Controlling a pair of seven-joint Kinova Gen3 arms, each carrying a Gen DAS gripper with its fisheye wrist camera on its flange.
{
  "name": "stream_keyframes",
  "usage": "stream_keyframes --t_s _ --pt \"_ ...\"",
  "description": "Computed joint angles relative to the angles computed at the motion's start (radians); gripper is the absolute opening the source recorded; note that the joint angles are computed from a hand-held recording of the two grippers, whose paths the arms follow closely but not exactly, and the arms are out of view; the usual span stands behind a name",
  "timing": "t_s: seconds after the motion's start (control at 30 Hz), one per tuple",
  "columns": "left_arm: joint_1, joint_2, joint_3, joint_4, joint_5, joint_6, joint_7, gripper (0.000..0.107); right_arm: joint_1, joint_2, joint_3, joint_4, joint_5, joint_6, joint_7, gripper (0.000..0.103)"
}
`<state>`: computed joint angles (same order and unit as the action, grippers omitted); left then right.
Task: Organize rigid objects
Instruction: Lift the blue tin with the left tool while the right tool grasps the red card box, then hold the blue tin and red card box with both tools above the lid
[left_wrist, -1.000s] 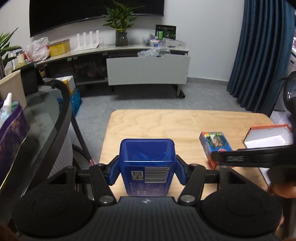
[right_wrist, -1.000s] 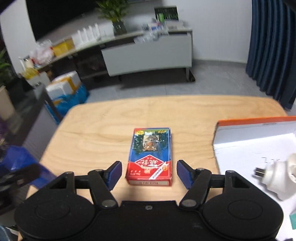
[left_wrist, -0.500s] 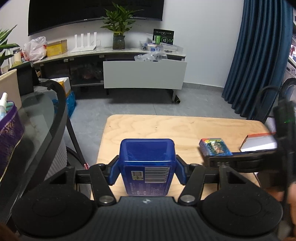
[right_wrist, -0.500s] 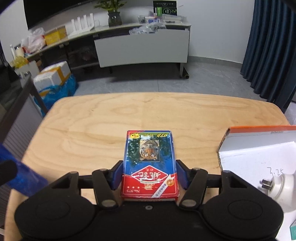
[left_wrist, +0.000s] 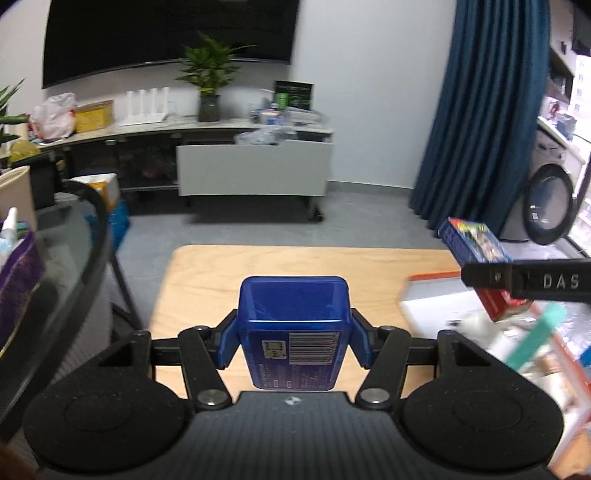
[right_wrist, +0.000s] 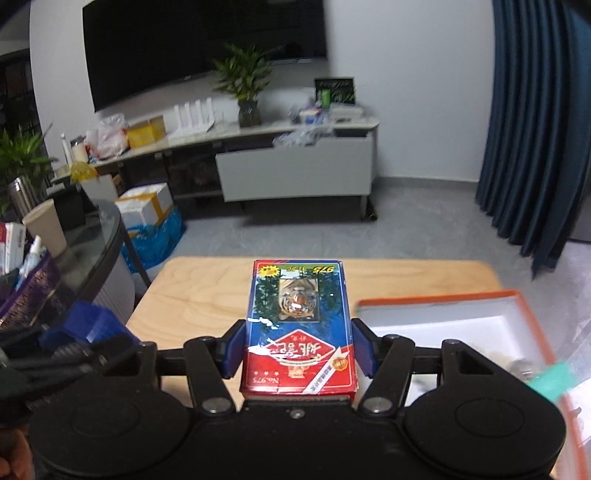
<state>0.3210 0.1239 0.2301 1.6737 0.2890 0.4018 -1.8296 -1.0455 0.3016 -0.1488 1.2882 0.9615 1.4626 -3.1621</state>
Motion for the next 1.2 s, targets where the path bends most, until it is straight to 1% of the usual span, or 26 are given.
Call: stream_keyframes --t_s 0.07,0.13,0.23,0.33,0.4,0.6,0.7,0.8,0.83,0.87,0.97,1.2 --pt "0.032 -0.022 0.000 -0.019 -0.030 0.017 0.050 0.060 -0.025 -0.043 -0.006 0.020 0.020 0.054 -0.006 0.071" --pt "0.060 -0.035 0.006 -0.051 -0.051 0.048 0.100 0.060 -0.031 -0.095 -0.029 0.058 0.037 0.094 -0.031 0.071" --pt "0.126 -0.048 0.013 -0.085 -0.148 0.063 0.208 0.060 -0.028 -0.148 -0.073 0.092 0.055 0.172 -0.032 0.071" --pt "0.188 -0.040 0.025 -0.116 -0.239 0.077 0.315 0.060 -0.008 -0.207 -0.119 0.142 0.036 0.206 -0.054 0.071" --pt "0.222 -0.035 0.031 -0.110 -0.286 0.068 0.368 0.060 0.006 -0.239 -0.150 0.181 0.030 0.226 -0.078 0.071" --pt "0.275 0.005 0.043 -0.122 -0.316 0.087 0.408 0.060 0.044 -0.323 -0.255 0.303 0.000 0.265 -0.210 0.071" --pt "0.321 0.018 0.033 -0.122 -0.376 0.097 0.467 0.060 0.069 -0.348 -0.303 0.335 -0.027 0.283 -0.233 0.071" --pt "0.353 0.030 0.025 -0.125 -0.420 0.107 0.511 0.060 0.083 -0.361 -0.348 0.355 -0.045 0.308 -0.263 0.071" --pt "0.354 0.026 0.027 -0.123 -0.421 0.114 0.512 0.060 0.084 -0.360 -0.359 0.357 -0.048 0.318 -0.269 0.071" --pt "0.354 0.027 0.030 -0.125 -0.421 0.118 0.514 0.060 0.084 -0.364 -0.367 0.362 -0.054 0.320 -0.276 0.071" --pt "0.385 0.028 0.018 -0.123 -0.478 0.126 0.568 0.060 0.082 -0.371 -0.387 0.377 -0.070 0.326 -0.301 0.071" --pt "0.411 0.024 0.021 -0.121 -0.540 0.140 0.636 0.060 0.085 -0.378 -0.407 0.390 -0.080 0.323 -0.329 0.071"
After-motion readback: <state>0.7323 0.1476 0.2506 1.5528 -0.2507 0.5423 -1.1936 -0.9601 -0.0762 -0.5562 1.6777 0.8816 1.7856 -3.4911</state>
